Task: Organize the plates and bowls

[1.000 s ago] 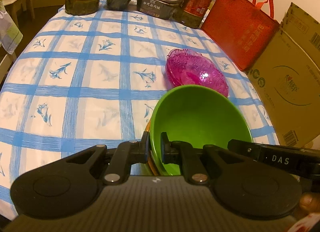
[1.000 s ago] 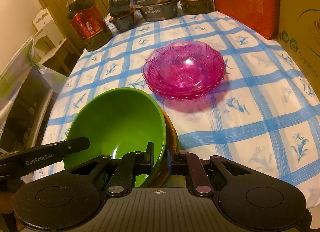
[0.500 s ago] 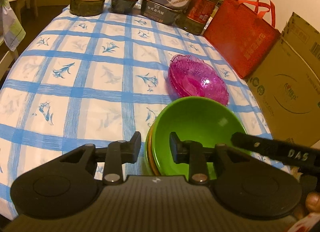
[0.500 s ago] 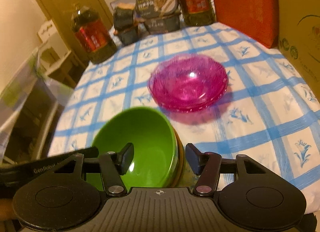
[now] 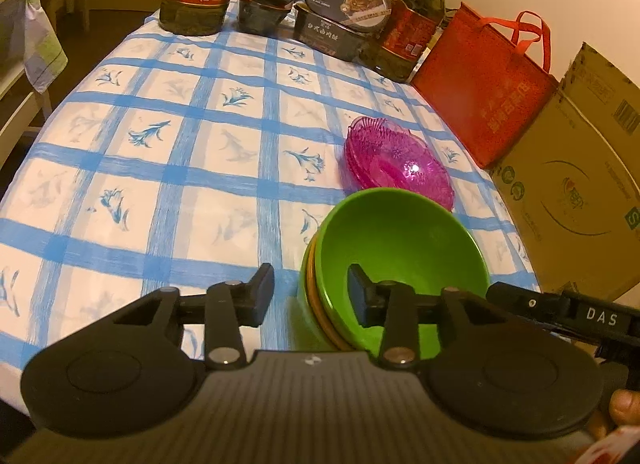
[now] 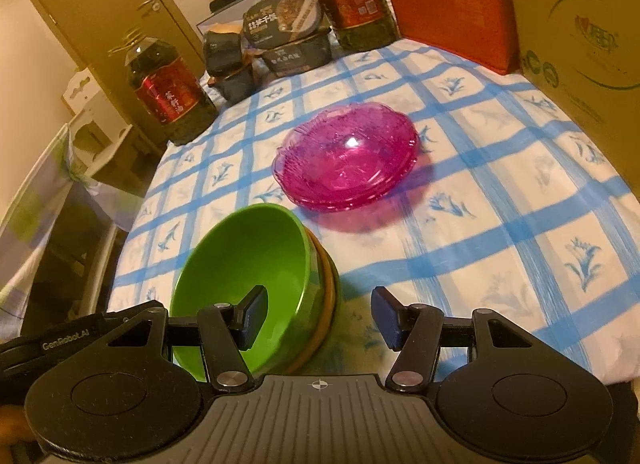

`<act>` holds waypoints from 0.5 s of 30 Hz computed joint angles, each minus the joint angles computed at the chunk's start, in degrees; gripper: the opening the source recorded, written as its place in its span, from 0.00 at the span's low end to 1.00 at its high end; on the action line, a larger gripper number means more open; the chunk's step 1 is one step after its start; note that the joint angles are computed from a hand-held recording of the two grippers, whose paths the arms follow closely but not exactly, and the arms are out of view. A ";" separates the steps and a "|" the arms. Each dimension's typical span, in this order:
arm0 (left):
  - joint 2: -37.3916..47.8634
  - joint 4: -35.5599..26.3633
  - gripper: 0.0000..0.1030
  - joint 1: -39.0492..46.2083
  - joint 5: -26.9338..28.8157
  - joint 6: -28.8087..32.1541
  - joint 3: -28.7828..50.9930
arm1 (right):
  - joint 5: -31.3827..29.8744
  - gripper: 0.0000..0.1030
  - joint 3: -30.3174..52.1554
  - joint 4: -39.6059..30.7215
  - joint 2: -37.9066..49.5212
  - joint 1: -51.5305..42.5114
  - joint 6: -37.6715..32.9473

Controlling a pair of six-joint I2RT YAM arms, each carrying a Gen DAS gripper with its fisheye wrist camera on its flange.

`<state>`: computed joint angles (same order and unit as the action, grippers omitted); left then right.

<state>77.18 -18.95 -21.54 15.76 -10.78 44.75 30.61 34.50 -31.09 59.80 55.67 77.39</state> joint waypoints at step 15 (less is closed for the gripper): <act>-10.36 -6.00 0.58 0.25 0.19 -0.18 -5.60 | 3.64 0.67 2.43 -8.47 0.95 10.12 10.60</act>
